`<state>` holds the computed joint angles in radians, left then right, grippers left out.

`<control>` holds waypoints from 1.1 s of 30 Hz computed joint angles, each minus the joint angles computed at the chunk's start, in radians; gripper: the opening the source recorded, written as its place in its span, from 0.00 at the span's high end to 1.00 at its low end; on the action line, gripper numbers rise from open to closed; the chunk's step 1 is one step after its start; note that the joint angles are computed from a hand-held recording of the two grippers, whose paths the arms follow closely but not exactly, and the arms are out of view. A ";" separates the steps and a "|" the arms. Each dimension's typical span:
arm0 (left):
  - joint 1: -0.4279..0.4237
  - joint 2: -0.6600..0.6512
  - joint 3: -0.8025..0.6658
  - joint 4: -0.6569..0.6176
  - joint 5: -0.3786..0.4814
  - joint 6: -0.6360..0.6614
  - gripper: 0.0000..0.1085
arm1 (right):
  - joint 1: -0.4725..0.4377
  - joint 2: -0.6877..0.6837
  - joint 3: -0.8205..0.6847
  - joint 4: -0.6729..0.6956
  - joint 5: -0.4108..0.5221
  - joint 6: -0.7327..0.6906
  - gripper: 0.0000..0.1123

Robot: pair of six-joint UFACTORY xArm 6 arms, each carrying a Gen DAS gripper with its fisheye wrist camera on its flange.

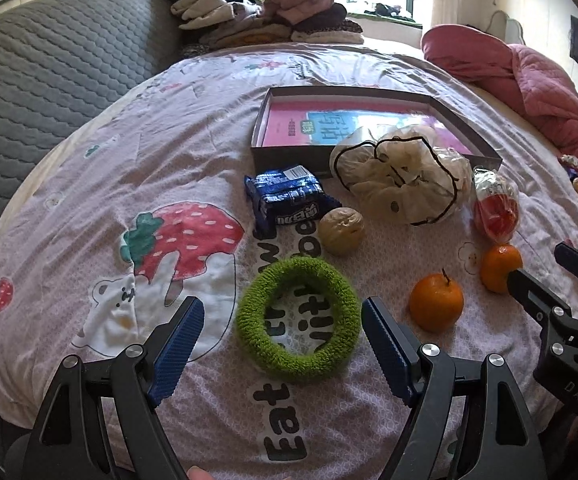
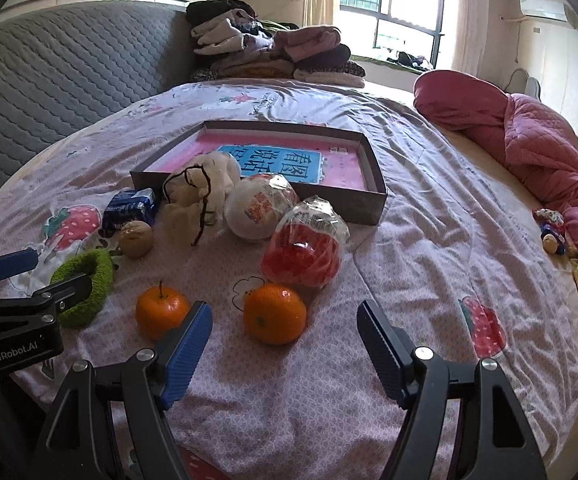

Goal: Organize objects
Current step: 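Move left tool to the green fuzzy ring while right tool approaches a mandarin orange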

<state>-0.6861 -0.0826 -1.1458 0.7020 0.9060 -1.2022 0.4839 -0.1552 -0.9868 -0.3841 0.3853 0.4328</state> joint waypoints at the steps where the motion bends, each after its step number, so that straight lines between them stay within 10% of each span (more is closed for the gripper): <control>1: 0.001 0.001 0.000 -0.002 -0.003 0.002 0.25 | 0.000 0.001 -0.001 0.005 0.003 -0.003 0.34; 33: 0.059 0.089 -0.025 -0.084 -0.077 0.069 0.27 | -0.012 0.091 -0.059 0.039 0.049 -0.005 0.34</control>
